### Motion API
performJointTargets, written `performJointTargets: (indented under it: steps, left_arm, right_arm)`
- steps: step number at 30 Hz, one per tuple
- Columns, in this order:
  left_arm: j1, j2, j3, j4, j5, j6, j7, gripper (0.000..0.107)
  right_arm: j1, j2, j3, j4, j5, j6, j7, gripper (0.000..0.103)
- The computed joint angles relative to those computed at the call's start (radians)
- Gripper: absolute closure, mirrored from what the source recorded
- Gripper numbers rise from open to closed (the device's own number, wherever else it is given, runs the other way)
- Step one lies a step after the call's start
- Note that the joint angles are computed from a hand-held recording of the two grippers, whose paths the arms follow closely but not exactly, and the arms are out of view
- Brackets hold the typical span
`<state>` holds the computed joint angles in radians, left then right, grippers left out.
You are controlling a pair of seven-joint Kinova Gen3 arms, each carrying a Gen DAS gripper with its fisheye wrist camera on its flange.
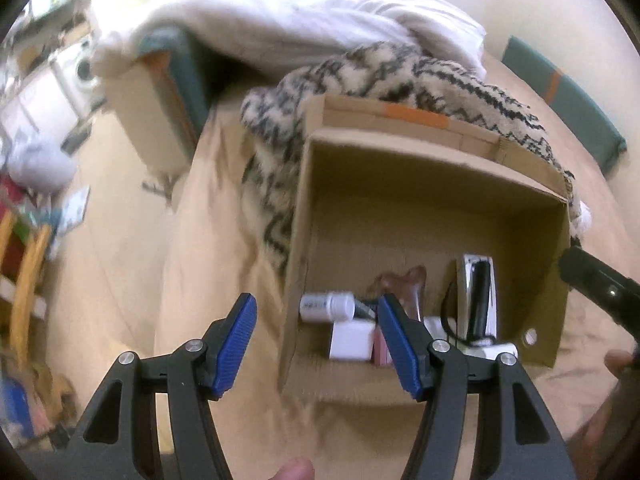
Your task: Organize rigid objects
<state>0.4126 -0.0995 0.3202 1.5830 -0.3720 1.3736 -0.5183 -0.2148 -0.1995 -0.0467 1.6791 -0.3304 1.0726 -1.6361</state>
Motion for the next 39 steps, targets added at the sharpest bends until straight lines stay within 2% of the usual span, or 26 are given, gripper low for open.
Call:
performJointTargets:
  steps: [3, 5, 8, 10, 13, 18, 21, 25, 28, 31, 33, 35, 39]
  left_arm:
    - [-0.015, -0.048, -0.014, 0.015, 0.047, 0.021, 0.006, 0.047]
    - [-0.026, -0.071, 0.003, 0.015, 0.042, 0.044, 0.014, 0.041]
    - [-0.045, -0.116, 0.027, 0.018, 0.037, 0.073, 0.014, 0.038]
    - [-0.061, -0.142, 0.045, 0.016, 0.036, 0.087, 0.010, 0.033]
    - [-0.085, -0.180, 0.093, 0.016, 0.019, 0.112, 0.006, 0.031]
    - [-0.132, -0.243, 0.192, 0.025, -0.021, 0.121, 0.033, 0.020]
    - [-0.176, -0.277, 0.266, 0.032, -0.055, 0.112, 0.045, 0.014]
    - [-0.232, -0.319, 0.327, 0.039, -0.068, 0.076, 0.041, 0.007]
    - [-0.320, -0.347, 0.416, 0.029, -0.113, 0.082, 0.053, 0.007]
    - [-0.383, -0.377, 0.468, 0.022, -0.129, 0.073, 0.033, 0.006]
    - [-0.413, -0.403, 0.480, 0.025, -0.121, 0.059, 0.020, 0.006]
    - [-0.417, -0.423, 0.457, 0.029, -0.090, 0.035, -0.001, 0.006]
    - [-0.454, -0.447, 0.442, 0.034, -0.039, 0.009, -0.045, 0.006]
  right_arm:
    - [-0.005, -0.026, -0.001, -0.005, 0.003, 0.026, 0.001, 0.000]
    - [-0.008, -0.050, -0.001, -0.006, 0.007, 0.041, 0.008, 0.000]
    - [-0.010, -0.098, -0.001, 0.002, 0.024, 0.062, 0.018, 0.000]
    - [-0.013, -0.136, 0.011, 0.015, 0.021, 0.077, 0.031, 0.000]
    - [-0.008, -0.176, 0.009, 0.020, 0.040, 0.113, 0.025, 0.000]
    - [-0.013, -0.241, 0.027, 0.037, 0.037, 0.126, 0.045, 0.000]
    - [-0.008, -0.292, 0.015, 0.064, 0.050, 0.095, 0.047, 0.000]
    - [-0.009, -0.353, 0.004, 0.109, 0.059, 0.022, 0.040, 0.000]
    - [-0.027, -0.391, 0.019, 0.141, 0.046, -0.039, 0.042, 0.000]
    - [-0.021, -0.427, 0.006, 0.172, 0.055, -0.107, 0.030, 0.000]
    - [-0.001, -0.447, -0.025, 0.193, 0.081, -0.149, 0.013, 0.000]
    - [0.020, -0.452, -0.060, 0.204, 0.113, -0.173, -0.007, 0.000]
    - [0.010, -0.440, -0.067, 0.218, 0.135, -0.193, -0.029, 0.000]
